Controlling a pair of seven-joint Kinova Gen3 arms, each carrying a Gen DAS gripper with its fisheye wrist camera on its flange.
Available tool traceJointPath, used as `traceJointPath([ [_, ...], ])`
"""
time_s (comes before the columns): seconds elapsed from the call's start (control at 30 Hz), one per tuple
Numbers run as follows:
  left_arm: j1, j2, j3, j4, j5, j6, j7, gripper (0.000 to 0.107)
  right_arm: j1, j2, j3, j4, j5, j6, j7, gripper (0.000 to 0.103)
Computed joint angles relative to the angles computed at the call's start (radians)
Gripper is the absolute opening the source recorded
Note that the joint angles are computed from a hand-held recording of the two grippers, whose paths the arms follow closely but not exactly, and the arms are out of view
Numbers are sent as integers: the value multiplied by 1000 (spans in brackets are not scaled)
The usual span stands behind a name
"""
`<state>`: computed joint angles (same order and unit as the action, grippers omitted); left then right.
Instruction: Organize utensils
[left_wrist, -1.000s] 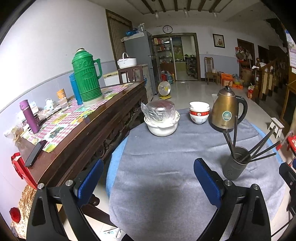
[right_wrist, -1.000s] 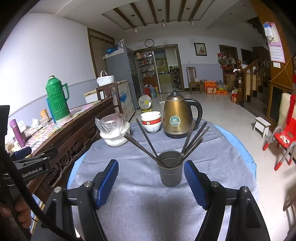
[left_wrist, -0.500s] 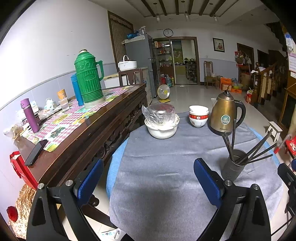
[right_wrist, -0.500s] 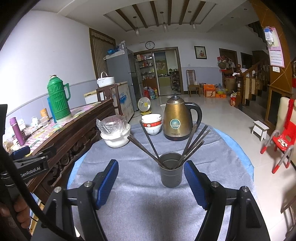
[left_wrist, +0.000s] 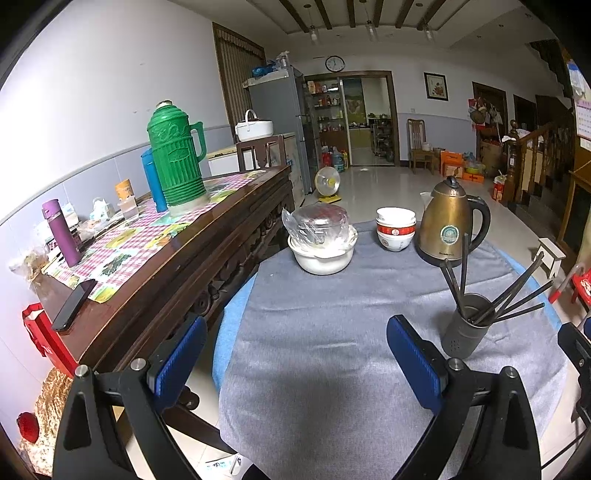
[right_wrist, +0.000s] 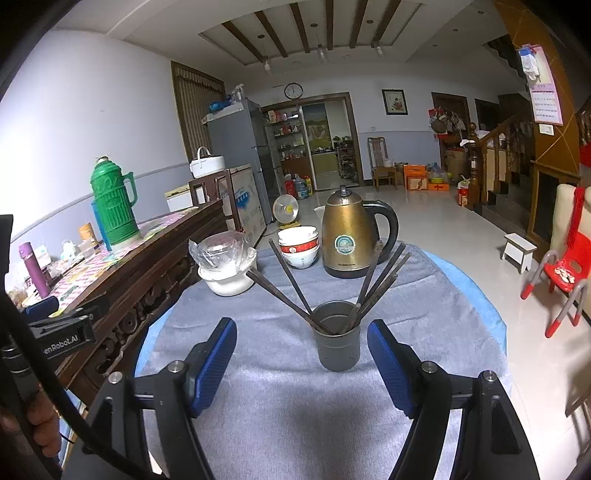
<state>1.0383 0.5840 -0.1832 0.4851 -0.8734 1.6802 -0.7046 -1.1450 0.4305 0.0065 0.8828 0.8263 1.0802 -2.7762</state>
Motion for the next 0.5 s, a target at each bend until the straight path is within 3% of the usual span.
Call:
traceJointPath([
  [0.5,-9,21,-12,-32,23,12,-21,98,13,-1,-4,5,-5,-7,-3,77],
])
